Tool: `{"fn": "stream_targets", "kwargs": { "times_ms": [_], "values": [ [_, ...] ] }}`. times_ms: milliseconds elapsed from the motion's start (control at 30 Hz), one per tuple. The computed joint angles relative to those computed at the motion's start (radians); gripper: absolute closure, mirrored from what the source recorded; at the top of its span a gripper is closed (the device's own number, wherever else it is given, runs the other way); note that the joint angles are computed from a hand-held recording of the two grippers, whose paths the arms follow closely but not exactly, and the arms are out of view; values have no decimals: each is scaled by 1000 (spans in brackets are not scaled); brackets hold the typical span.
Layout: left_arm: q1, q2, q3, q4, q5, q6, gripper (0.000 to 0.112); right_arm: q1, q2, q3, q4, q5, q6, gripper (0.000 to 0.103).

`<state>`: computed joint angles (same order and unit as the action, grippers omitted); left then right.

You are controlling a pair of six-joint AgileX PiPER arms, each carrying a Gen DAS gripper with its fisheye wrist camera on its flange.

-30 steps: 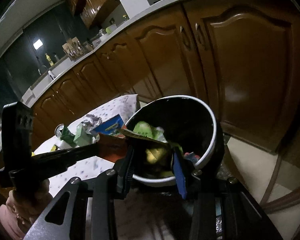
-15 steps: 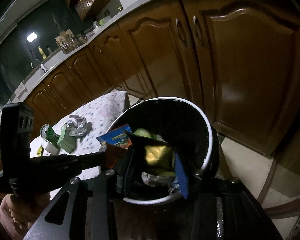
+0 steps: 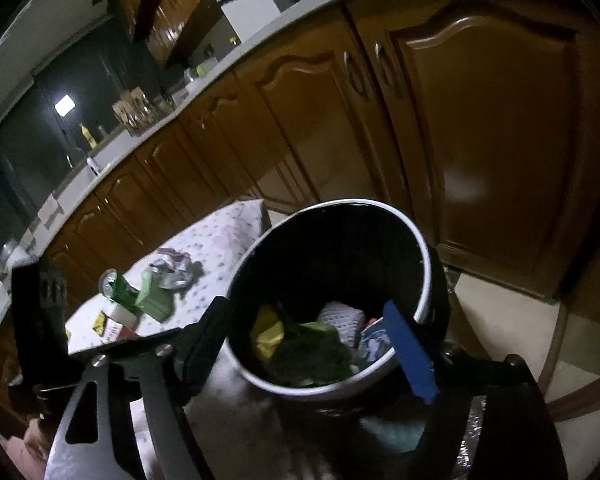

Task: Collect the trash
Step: 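Move both tools back toward the remaining trash on the sheet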

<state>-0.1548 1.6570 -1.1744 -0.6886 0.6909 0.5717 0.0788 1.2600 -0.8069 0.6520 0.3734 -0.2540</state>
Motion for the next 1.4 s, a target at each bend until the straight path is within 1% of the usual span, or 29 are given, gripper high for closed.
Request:
{"fn": "stream_targets", "kwargs": {
  "times_ms": [100,167,333,433,467,533,600,667,733,833,1033,1100,1200,1400],
  "values": [
    [48,-54,69,-38,-14,46,60,36,-45,33,3,-25,40,22],
    [94,-96,121,-66,-15,85,60,73,-74,52,-37,-54,108,20],
    [201,-168,214,-112,6,160,60,200,-112,80,-233,-119,365,16],
    [281,-203,257,-133,27,209,60,285,-101,82,-356,-147,519,16],
    [305,-211,268,-138,32,220,60,324,-89,81,-426,-160,601,16],
    [364,-231,293,-157,51,260,60,372,-71,80,-515,-173,705,16],
    [406,-244,308,-158,56,279,60,422,-42,73,-565,-188,770,15],
    [461,-255,328,-166,65,317,60,476,-14,66,-679,-197,903,14],
    [509,-255,336,-173,82,342,60,511,15,58,-728,-209,966,13],
    [581,-247,345,-182,99,375,60,550,60,40,-731,-215,978,13],
    [692,-212,322,-189,129,409,60,610,125,-3,-800,-217,1046,13],
    [721,-197,309,-192,136,417,60,620,152,-25,-772,-216,1015,13],
    [752,-176,286,-191,142,416,60,634,185,-55,-771,-211,1007,13],
    [786,-137,243,-185,144,404,60,636,259,-122,-623,-199,840,13]
  ]
}}
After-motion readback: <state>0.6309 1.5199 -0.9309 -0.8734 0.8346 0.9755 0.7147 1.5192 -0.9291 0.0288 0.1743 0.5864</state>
